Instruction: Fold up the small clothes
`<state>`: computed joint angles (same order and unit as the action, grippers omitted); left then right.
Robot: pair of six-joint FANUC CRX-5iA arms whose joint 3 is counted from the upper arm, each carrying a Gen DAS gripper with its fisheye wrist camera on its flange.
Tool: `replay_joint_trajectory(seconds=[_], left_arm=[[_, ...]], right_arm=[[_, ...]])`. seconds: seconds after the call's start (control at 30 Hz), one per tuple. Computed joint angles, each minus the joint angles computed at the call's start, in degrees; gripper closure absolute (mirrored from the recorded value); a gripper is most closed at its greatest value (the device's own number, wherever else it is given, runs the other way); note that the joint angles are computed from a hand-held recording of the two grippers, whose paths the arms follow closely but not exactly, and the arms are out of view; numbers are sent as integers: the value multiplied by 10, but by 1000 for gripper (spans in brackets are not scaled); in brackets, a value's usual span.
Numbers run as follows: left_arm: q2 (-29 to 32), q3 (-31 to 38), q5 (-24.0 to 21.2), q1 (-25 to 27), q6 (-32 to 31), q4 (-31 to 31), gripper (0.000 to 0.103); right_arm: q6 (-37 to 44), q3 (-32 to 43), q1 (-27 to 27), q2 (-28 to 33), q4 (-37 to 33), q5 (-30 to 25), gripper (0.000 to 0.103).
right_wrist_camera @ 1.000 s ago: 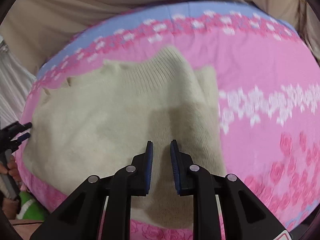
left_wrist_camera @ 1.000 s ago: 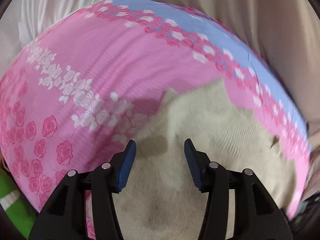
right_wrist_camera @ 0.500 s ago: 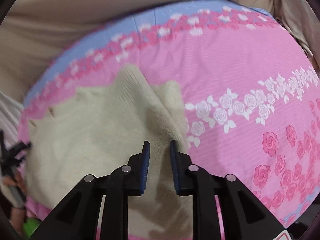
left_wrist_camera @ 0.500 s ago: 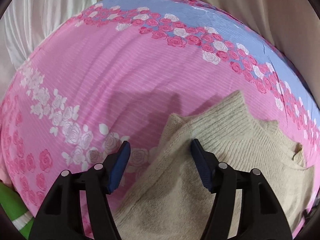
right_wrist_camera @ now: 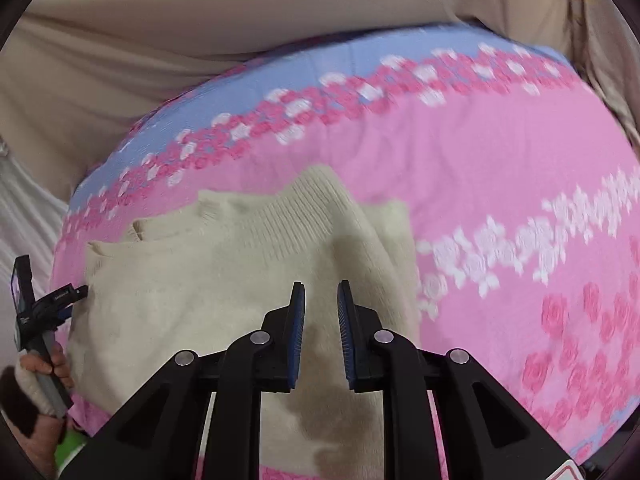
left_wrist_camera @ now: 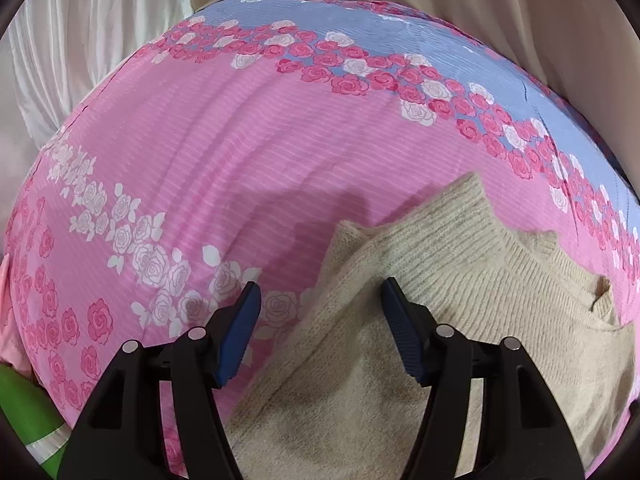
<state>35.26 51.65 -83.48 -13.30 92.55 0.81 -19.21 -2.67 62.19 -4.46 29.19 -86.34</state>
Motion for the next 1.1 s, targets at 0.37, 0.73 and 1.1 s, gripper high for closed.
replay_joint_trajectory(seconds=[0.37,0.73,1.1], left_arm=[[-81,-139,49,77,-18,151,30],[-228,-429,102,147,-22,267,25],[-156,-280,-3,119,-47,207,86]], right_arm=[[-39,-22,-3,-21,-6,-13,67],[-335,-202,169,-127,7,112,32],[-194,-135,122,-117,-46,74,77]])
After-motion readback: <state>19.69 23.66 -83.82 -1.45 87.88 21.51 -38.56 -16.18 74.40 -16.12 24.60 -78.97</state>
